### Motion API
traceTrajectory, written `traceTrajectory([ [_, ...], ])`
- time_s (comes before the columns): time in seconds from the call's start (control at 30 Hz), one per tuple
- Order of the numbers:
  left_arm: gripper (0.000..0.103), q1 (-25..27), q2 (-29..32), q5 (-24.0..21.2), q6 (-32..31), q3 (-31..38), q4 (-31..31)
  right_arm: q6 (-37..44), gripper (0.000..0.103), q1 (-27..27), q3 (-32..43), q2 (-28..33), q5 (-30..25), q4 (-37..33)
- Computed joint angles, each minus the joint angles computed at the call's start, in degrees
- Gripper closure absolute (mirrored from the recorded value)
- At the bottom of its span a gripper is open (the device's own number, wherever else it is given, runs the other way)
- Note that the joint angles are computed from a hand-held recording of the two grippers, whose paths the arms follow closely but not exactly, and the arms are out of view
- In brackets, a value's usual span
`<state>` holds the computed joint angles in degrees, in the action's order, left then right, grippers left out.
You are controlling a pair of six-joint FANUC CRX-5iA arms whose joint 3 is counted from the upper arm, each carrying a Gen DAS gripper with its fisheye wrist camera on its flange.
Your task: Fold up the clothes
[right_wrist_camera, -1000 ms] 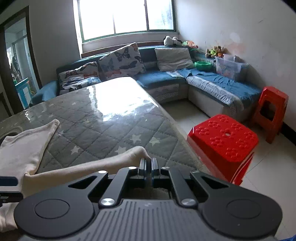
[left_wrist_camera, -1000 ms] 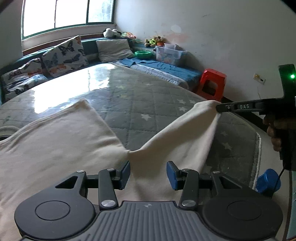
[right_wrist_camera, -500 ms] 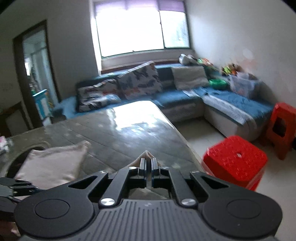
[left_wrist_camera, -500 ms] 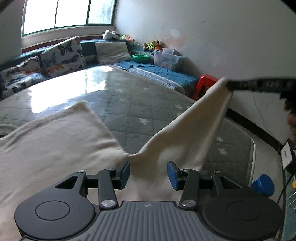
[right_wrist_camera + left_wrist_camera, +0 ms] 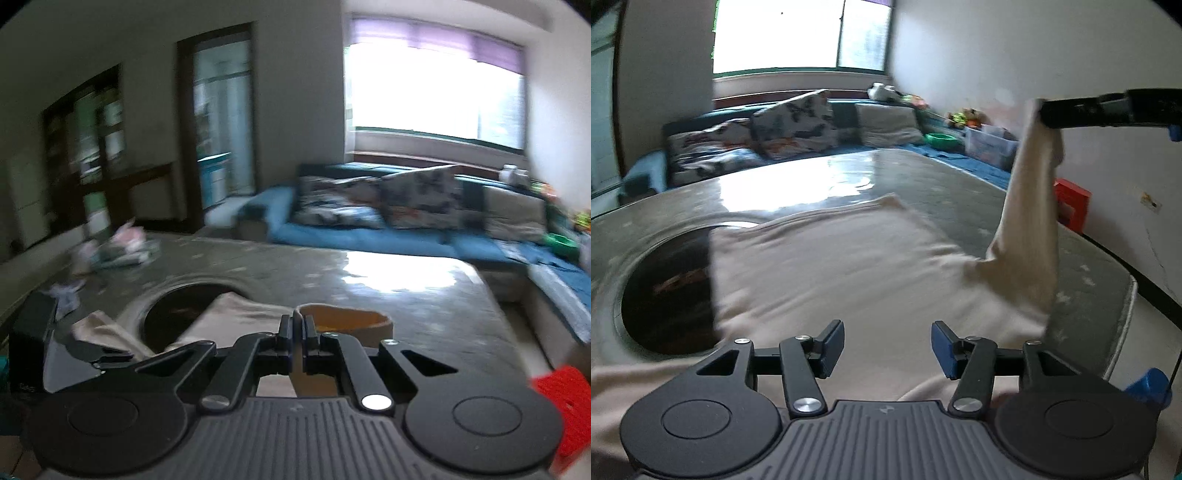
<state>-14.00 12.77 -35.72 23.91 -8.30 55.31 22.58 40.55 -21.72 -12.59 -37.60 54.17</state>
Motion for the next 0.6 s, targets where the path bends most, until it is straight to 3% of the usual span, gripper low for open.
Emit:
traceTrajectory([
  [0.23,0.047,2.88,-2.77,1.32,1.1,-4.19,1.33,13.77,0.098,3.35,8.95,9.16,2.38,-12.02],
  [0.43,0.047,3.7,-3.47,2.32,1.46,-5.25,0.71,14.79,0.092,4.36,7.9,7.92,-0.18,-11.99],
  [0.6,0.049,2.95,-3.74,4.26,1.45,-5.14,-0.07,17.14,0.091,3.86,6.68,5.88,-7.8,-13.76],
])
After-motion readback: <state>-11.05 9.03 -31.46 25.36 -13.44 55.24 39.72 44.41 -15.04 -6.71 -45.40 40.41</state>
